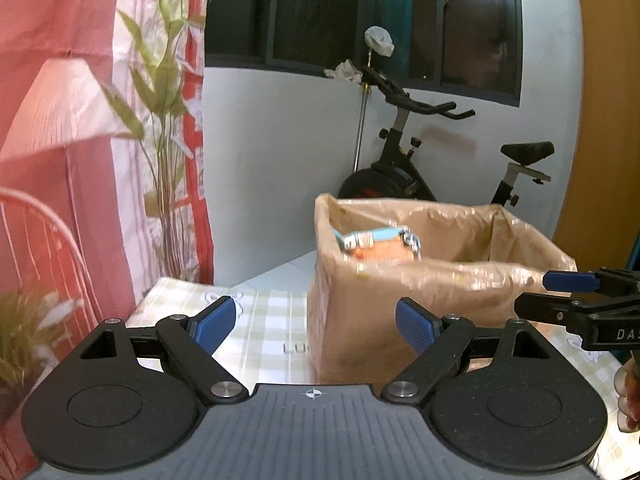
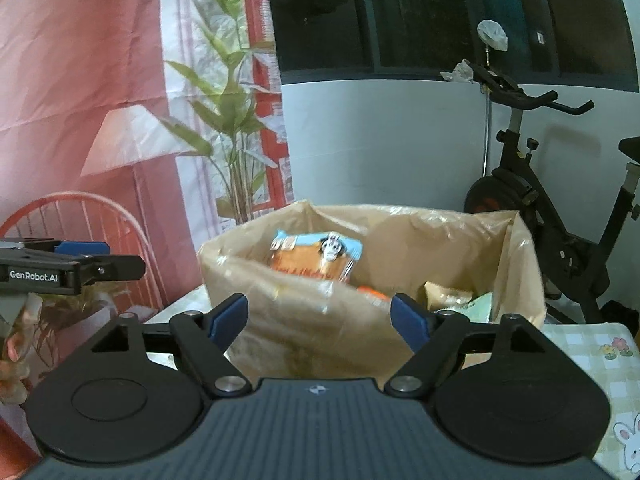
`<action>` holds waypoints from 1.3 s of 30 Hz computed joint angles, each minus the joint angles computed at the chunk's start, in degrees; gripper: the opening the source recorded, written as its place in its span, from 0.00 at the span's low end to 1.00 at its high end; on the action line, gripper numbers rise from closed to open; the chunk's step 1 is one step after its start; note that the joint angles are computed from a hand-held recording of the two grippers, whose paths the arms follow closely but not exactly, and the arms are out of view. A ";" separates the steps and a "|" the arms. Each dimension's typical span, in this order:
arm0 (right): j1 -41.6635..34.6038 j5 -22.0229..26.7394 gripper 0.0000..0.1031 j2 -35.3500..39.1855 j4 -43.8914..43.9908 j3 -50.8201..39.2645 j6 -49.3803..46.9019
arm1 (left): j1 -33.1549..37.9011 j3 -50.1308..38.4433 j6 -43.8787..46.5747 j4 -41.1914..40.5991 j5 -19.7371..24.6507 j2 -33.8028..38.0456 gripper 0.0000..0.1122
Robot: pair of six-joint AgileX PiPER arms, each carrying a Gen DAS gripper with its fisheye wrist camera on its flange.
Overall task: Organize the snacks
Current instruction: 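Move both tools back down to the table beside the box, then reach the left tool toward the green packet while the right tool approaches the white packet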
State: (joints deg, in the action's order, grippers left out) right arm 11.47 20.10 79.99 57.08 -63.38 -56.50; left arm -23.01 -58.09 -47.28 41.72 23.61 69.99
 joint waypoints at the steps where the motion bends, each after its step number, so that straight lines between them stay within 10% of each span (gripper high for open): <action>1: -0.05 -0.15 0.79 -0.23 1.61 0.96 -1.60 | -0.21 0.90 -1.50 1.35 -0.22 -0.16 0.79; 23: -1.29 -4.49 0.79 -0.95 9.19 15.35 -9.33 | 0.81 8.86 -3.20 -2.48 -3.70 4.74 0.76; 39: -3.48 -3.69 0.79 2.90 6.60 16.57 -6.62 | 2.71 7.73 19.10 -20.12 -8.68 15.61 0.74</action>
